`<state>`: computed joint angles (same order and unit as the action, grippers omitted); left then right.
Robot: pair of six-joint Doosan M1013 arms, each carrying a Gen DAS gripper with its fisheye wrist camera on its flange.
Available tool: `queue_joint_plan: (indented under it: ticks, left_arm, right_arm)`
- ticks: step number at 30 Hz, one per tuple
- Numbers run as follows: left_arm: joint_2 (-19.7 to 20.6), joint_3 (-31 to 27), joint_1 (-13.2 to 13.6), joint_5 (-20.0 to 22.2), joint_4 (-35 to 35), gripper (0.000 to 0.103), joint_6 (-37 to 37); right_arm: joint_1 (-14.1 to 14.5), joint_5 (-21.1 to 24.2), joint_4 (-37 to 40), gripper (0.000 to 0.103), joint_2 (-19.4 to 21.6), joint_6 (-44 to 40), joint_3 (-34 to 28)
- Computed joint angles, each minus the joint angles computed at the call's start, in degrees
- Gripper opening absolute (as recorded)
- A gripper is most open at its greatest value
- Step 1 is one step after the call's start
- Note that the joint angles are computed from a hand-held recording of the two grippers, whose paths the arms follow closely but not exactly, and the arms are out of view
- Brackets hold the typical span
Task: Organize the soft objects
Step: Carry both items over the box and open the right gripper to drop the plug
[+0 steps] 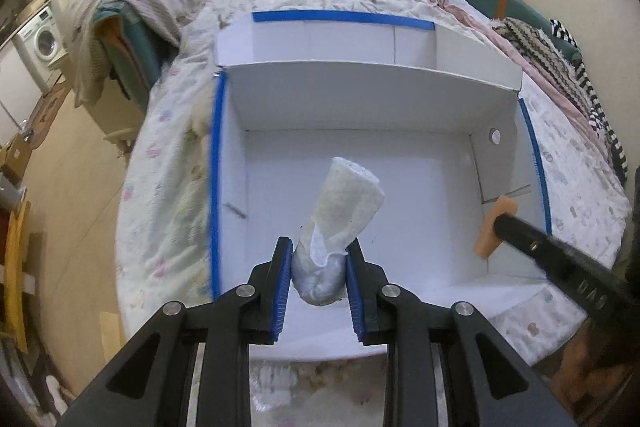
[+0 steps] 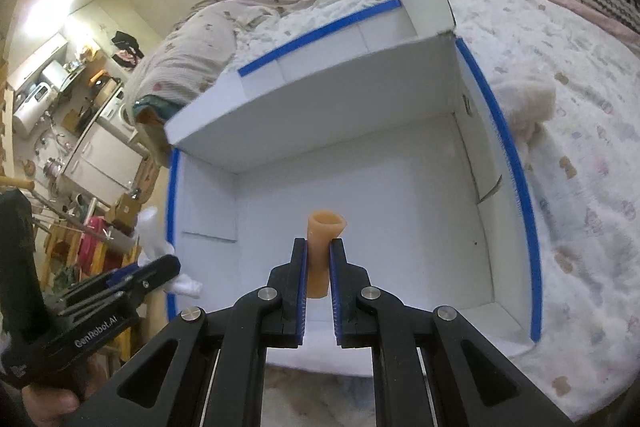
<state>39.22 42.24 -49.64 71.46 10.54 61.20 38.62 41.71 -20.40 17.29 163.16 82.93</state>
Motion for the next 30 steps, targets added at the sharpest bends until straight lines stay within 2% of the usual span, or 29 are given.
queue_joint_plan:
  ticks: [6, 15, 25, 29, 30]
  left_arm:
    - [2.3, -0.5, 0.1, -1.2, -0.8, 0.023, 0.8]
    - [5.4, -3.1, 0.1, 2.6, -1.6, 0.023, 0.5]
    - [6.6, -4.8, -0.3, 4.0, -1.6, 0.024, 2.1]
    - [6.2, -4.4, -0.3, 3.5, -1.3, 0.024, 1.7]
    - [6.3, -4.4, -0.3, 3.6, -1.4, 0.024, 1.7]
  right_arm:
    - [-0.9, 0.6, 4.3, 0.012, 1.9, -2.7, 0.0]
    - [-1.4, 3.3, 10.8, 0.012, 4.3, -8.5, -1.4]
    - [-2.1, 5.2, 15.0, 0.013, 5.8, -12.1, -2.7]
    - [-1.9, 6.4, 12.9, 0.025, 5.8, -10.0, -2.9]
    - [-1.8, 6.5, 12.3, 0.032, 5.7, -9.7, -2.9]
